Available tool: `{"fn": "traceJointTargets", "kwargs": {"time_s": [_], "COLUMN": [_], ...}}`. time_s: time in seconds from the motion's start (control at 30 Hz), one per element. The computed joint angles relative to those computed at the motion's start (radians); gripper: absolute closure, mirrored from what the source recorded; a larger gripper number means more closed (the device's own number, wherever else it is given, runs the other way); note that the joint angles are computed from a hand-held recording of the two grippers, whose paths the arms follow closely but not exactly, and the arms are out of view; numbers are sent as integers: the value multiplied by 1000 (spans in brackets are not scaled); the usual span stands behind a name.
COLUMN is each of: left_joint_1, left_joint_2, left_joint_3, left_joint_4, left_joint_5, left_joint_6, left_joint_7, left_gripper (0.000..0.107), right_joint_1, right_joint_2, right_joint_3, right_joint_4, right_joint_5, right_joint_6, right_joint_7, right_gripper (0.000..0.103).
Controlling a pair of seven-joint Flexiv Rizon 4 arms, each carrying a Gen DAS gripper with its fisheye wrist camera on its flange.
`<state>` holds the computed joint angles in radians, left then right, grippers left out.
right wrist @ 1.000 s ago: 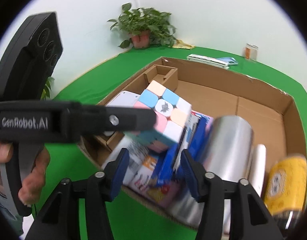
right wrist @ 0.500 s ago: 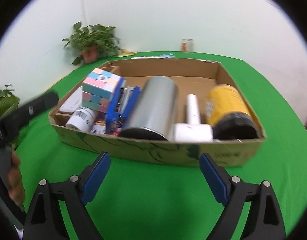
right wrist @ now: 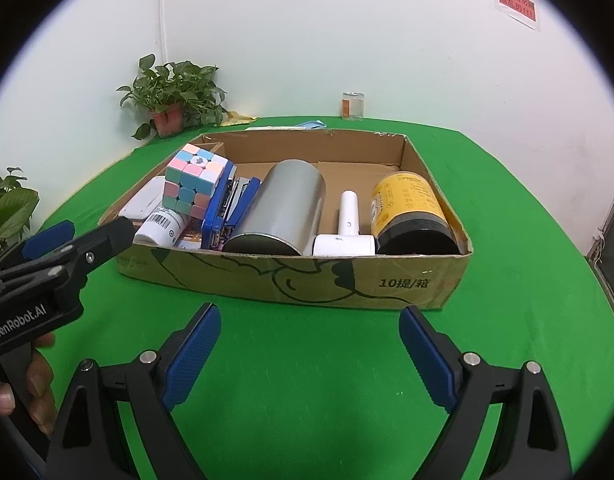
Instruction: Organize rigid objects
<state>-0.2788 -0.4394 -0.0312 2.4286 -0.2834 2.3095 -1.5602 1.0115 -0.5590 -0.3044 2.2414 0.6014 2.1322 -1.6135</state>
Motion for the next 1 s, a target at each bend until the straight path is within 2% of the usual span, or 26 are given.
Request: {"fn": "traceJointTargets", "kwargs": {"time_s": [0.2, 0.57, 0.77, 1.0], "left_joint_1": [-33, -25, 16, 17], "left_joint_2": [11, -6, -12, -17], "left_joint_3": [13, 3, -15, -9], "left_joint_4": [14, 4, -4, -20], "left_joint_5": [-57, -32, 36, 58], "left_joint_6": [-2, -39, -53, -71], "left_joint_7": [11, 19, -1, 7], "left_gripper": [4, 4, 4, 4], "right_joint_1": [25, 27, 30, 27], "right_joint_2": [2, -1, -2, -4], "right_joint_3": [-16, -16, -25, -28], "right_joint_4": [7, 9, 12, 15], "right_joint_5": [29, 45, 42, 34], "right_joint_6": [10, 7, 1, -3], "right_joint_7": [-12, -18, -16, -5], "right_gripper": [12, 12, 12, 12]}}
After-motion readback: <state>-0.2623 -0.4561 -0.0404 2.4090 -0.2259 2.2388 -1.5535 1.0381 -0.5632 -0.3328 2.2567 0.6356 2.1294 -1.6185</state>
